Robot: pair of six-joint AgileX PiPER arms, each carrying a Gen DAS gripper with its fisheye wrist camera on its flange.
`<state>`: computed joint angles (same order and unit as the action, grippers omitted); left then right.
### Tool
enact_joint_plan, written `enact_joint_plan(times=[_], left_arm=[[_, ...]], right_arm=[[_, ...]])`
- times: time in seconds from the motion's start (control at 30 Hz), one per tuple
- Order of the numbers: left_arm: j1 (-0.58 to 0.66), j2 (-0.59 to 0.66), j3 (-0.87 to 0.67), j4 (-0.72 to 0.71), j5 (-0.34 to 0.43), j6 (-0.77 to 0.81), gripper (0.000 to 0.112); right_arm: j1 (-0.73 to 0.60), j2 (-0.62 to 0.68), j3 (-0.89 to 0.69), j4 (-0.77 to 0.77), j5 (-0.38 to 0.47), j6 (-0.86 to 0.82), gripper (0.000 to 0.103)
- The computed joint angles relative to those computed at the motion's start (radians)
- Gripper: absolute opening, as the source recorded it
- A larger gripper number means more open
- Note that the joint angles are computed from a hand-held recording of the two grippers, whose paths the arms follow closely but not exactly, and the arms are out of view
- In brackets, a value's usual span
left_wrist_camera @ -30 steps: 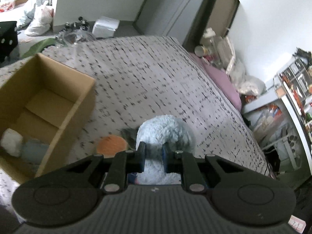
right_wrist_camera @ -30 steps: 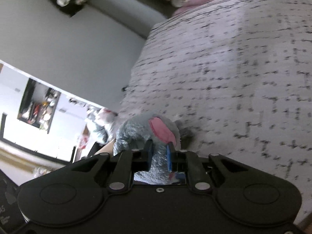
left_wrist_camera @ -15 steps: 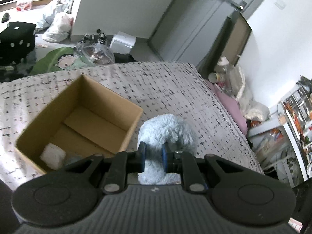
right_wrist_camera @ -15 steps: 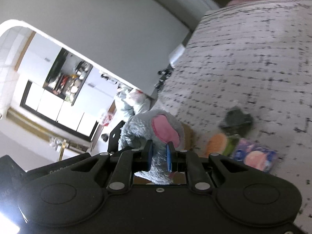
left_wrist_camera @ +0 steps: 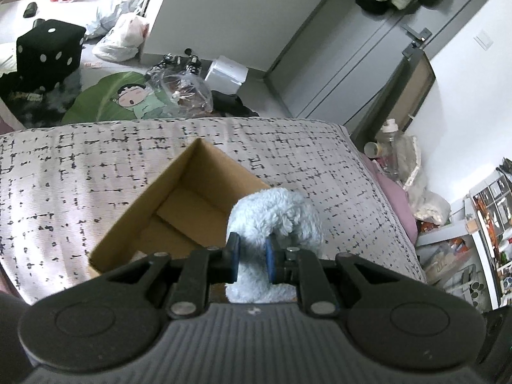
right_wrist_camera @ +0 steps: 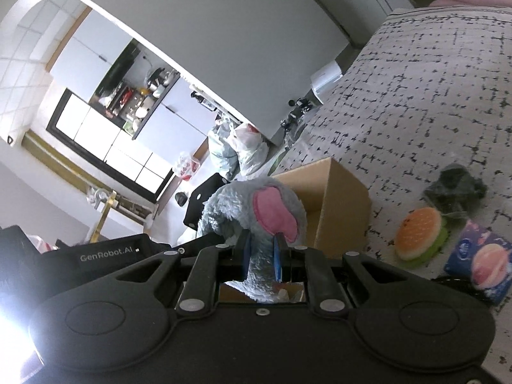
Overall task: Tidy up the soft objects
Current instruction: 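Lift and carry the fluffy plush with both tools over the box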
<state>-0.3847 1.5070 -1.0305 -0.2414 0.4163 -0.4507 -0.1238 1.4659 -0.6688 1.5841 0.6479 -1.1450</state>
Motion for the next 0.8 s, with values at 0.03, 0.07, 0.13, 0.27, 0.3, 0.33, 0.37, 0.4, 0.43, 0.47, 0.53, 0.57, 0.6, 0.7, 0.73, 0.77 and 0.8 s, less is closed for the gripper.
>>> enact_joint_plan(times=[0.03, 0.07, 0.13, 0.27, 0.3, 0.33, 0.37, 0.4, 0.43, 0.47, 0.53, 0.57, 0.6, 0.7, 0.73, 0.77, 0.8], left_arm=[[0.018, 0.002, 0.006, -0.039, -0.001, 0.044, 0.015], [0.034, 0.001, 0.012, -0.07, 0.003, 0.081, 0.015], [0.064, 0.01, 0.015, -0.125, 0.011, 0.142, 0.015], [0.119, 0.027, 0.024, -0.23, 0.019, 0.258, 0.015], [0.131, 0.033, 0.023, -0.252, 0.023, 0.283, 0.015], [0.145, 0.04, 0.022, -0.273, 0.028, 0.309, 0.015], [0.155, 0.048, 0.02, -0.287, 0.032, 0.328, 0.015], [0.165, 0.055, 0.017, -0.3, 0.035, 0.346, 0.015], [0.174, 0.064, 0.014, -0.307, 0.041, 0.36, 0.015], [0.182, 0.073, 0.009, -0.31, 0.044, 0.37, 0.014], [0.196, 0.088, 0.006, -0.322, 0.045, 0.388, 0.013], [0.198, 0.095, 0.002, -0.324, 0.043, 0.392, 0.013], [0.202, 0.105, -0.001, -0.326, 0.042, 0.398, 0.013], [0.209, 0.133, -0.018, -0.321, 0.047, 0.397, 0.013], [0.211, 0.144, -0.026, -0.314, 0.051, 0.393, 0.013], [0.211, 0.151, -0.033, -0.306, 0.054, 0.386, 0.013], [0.212, 0.158, -0.04, -0.296, 0.058, 0.378, 0.013]], right_arm=[[0.013, 0.001, 0.0, 0.004, -0.009, -0.004, 0.015], [0.026, 0.005, 0.0, 0.01, -0.017, -0.01, 0.015], [0.062, 0.009, 0.0, 0.023, -0.048, -0.023, 0.015], [0.129, 0.031, -0.008, 0.056, -0.108, -0.05, 0.015], [0.145, 0.039, -0.012, 0.062, -0.122, -0.056, 0.015], [0.16, 0.049, -0.017, 0.071, -0.133, -0.064, 0.015], [0.174, 0.057, -0.022, 0.071, -0.146, -0.064, 0.015], [0.185, 0.064, -0.028, 0.07, -0.155, -0.062, 0.015], [0.196, 0.07, -0.034, 0.063, -0.164, -0.052, 0.015], [0.205, 0.078, -0.04, 0.056, -0.171, -0.04, 0.015], [0.222, 0.091, -0.053, 0.033, -0.187, -0.01, 0.018], [0.23, 0.092, -0.058, 0.02, -0.198, 0.004, 0.019], [0.238, 0.093, -0.065, -0.006, -0.209, 0.031, 0.019], [0.253, 0.096, -0.075, -0.045, -0.236, 0.079, 0.02], [0.255, 0.099, -0.08, -0.062, -0.242, 0.097, 0.02], [0.256, 0.097, -0.084, -0.089, -0.248, 0.129, 0.02], [0.255, 0.096, -0.089, -0.115, -0.25, 0.163, 0.02]])
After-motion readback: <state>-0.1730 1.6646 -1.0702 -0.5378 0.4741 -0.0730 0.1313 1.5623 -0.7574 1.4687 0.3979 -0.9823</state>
